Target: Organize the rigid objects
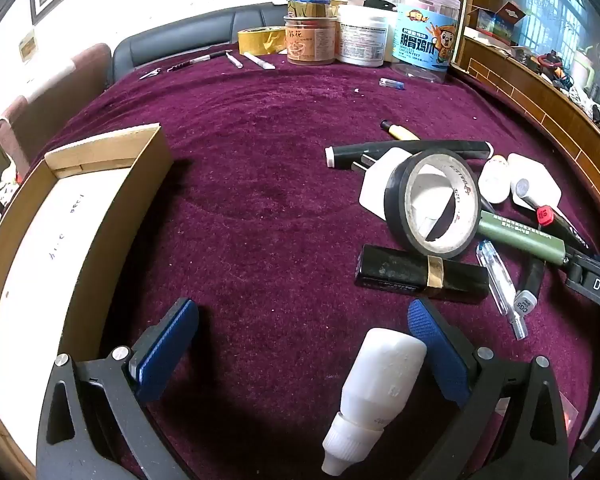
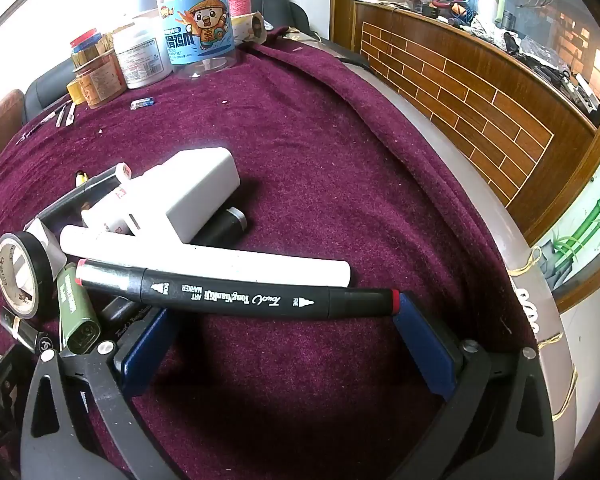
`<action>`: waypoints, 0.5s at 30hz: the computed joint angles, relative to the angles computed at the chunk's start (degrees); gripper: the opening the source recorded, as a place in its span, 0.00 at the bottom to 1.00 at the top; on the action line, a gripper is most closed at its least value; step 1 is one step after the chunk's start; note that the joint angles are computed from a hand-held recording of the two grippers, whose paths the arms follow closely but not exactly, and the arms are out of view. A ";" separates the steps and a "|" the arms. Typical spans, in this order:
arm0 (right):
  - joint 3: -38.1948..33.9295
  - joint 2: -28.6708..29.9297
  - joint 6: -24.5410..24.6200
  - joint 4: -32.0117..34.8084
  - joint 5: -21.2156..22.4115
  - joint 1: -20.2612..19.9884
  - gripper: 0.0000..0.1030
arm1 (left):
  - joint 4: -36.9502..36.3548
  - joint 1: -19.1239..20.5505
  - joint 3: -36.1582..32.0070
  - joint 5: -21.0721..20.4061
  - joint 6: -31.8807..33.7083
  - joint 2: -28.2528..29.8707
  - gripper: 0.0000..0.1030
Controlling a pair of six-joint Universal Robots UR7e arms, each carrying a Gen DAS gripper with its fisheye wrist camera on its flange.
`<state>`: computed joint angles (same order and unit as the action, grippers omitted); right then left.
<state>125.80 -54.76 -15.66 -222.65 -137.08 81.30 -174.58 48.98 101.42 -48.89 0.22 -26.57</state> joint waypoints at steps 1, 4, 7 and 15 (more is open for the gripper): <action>-0.04 -0.04 0.09 0.30 -0.20 0.04 1.00 | -0.30 -0.02 0.01 0.09 0.18 0.07 0.99; -0.11 0.12 -0.24 -0.13 -0.27 0.06 1.00 | -0.35 0.01 0.06 0.02 0.20 0.02 0.99; -0.11 0.12 -0.22 -0.12 -0.25 0.05 1.00 | -0.28 -0.03 0.02 0.13 0.18 0.07 0.99; -0.10 0.13 -0.22 -0.16 -0.23 0.05 1.00 | -0.22 0.00 0.02 0.12 0.16 0.02 0.99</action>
